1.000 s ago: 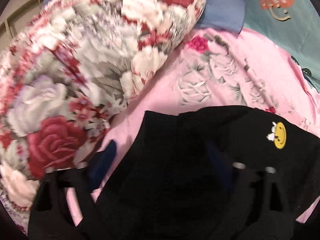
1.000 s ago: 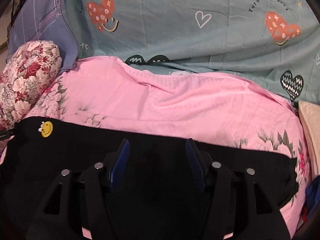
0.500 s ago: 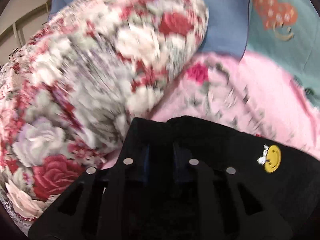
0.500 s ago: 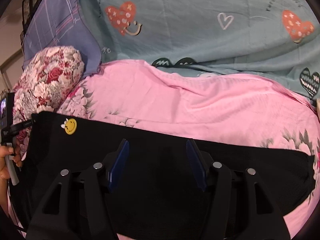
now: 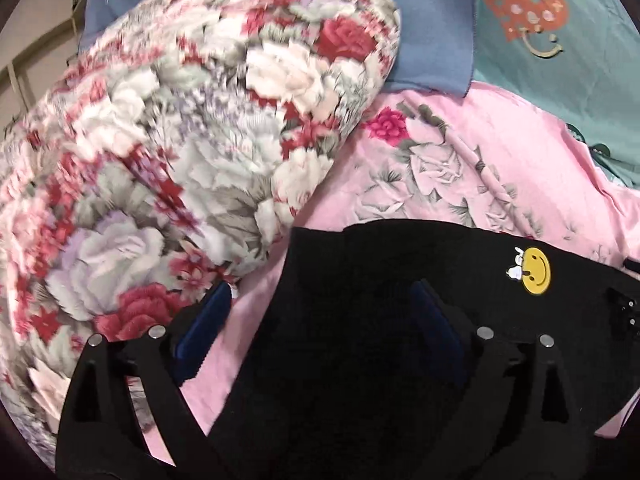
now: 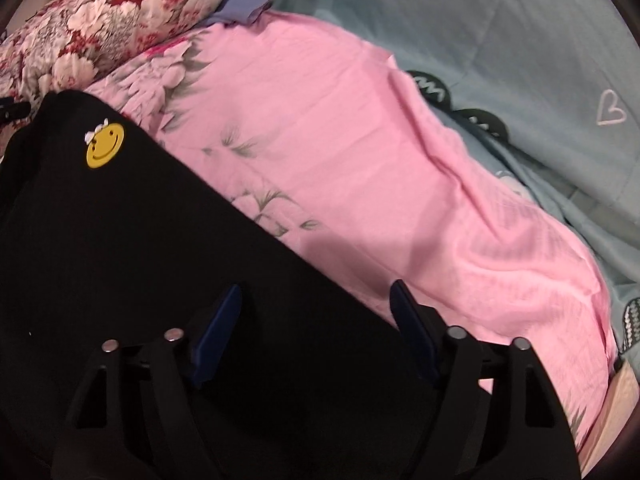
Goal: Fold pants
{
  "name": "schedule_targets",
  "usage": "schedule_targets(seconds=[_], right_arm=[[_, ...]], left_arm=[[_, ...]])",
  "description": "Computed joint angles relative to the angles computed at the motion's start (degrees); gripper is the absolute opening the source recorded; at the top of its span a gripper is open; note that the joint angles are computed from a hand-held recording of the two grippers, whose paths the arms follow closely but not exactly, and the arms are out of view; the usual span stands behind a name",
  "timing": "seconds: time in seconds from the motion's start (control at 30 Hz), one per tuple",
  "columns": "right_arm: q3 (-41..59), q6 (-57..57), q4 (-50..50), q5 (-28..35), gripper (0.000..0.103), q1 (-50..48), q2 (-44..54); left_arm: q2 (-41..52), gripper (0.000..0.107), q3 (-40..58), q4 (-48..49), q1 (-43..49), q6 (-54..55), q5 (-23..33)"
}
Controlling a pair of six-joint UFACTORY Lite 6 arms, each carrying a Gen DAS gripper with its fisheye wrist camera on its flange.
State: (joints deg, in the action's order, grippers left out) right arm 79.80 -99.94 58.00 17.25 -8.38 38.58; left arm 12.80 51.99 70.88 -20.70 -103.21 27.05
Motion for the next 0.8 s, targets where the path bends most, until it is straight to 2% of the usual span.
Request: schedule_targets(seconds=[0.03,0.07,0.1,0.13,0.23,0.33,0.4,0.47,0.5,0.53,0.57,0.63,0.7,0.77,0.8], right_arm=[[1.28,1.54,-1.08,3.03,0.046,-0.67,0.78],[2.25,5.48,-3.52,6.01,0.033,-1.1,0.99],[2.32,7.1,-4.4,6.59,0.008,-1.05,0.86],[1.41,6.73,-3.89,6.39,0.002,-1.02,0.23],[-1.69,2.06,0.78,5.92,0.0,-1.57,-1.74],[-2.72,0.22,4.0,9.03,0.0,-3.82,-3.28],[-1.54,1.97,3.6,10.54,0.0,-4.46,-3.16],[0.25,6.26,0.22,10.55,0.0,-4.75,-2.77],[1.73,9.14,-3.53,9.89,0.009,-4.53,-1.94],[2.2,10.12,-4.89,9.21,0.037,-4.57,-1.69],[1.88,8.71,-3.85,7.76,0.049,-4.74,-1.88],[1.82,5.34,-2.42,6.87,0.052,-5.16,-1.55],[4.2,9.12,-6.7,6.2,0.052,-5.01,0.76],[5.37,10.78,-9.11,6.09,0.052,-4.73,2.28],[4.84,8.09,-7.12,5.65,0.052,-4.7,2.17]], left_arm=[[1.76,0.093,0.7,-0.94,0.95,0.21,-0.87],[4.76,0.093,2.7,-2.03,1.52,0.6,-1.49],[6.93,0.093,3.85,-3.14,2.07,1.06,-2.31],[9.04,0.093,4.55,-4.75,2.55,2.03,-3.86],[10.75,0.096,3.95,0.18,4.15,-4.78,-6.6],[10.13,0.096,2.88,2.14,7.1,-9.69,-9.55],[9.61,0.086,2.26,5.12,8.27,-14.3,-11.19],[9.72,0.061,2.77,4.98,7.69,-14.0,-10.47],[9.48,0.057,3.26,3.22,7.1,-11.79,-10.15],[9.48,0.046,3.74,2.65,6.14,-10.48,-9.58],[9.53,0.04,3.98,3.2,5.17,-10.18,-8.99],[10.78,0.033,5.58,3.06,3.18,-8.83,-6.15],[10.39,0.029,5.69,3.42,1.2,-8.06,-3.69],[5.97,0.027,2.16,7.14,-1.35,-11.57,-0.78],[2.33,0.027,-0.89,9.5,-3.15,-14.02,1.41]])
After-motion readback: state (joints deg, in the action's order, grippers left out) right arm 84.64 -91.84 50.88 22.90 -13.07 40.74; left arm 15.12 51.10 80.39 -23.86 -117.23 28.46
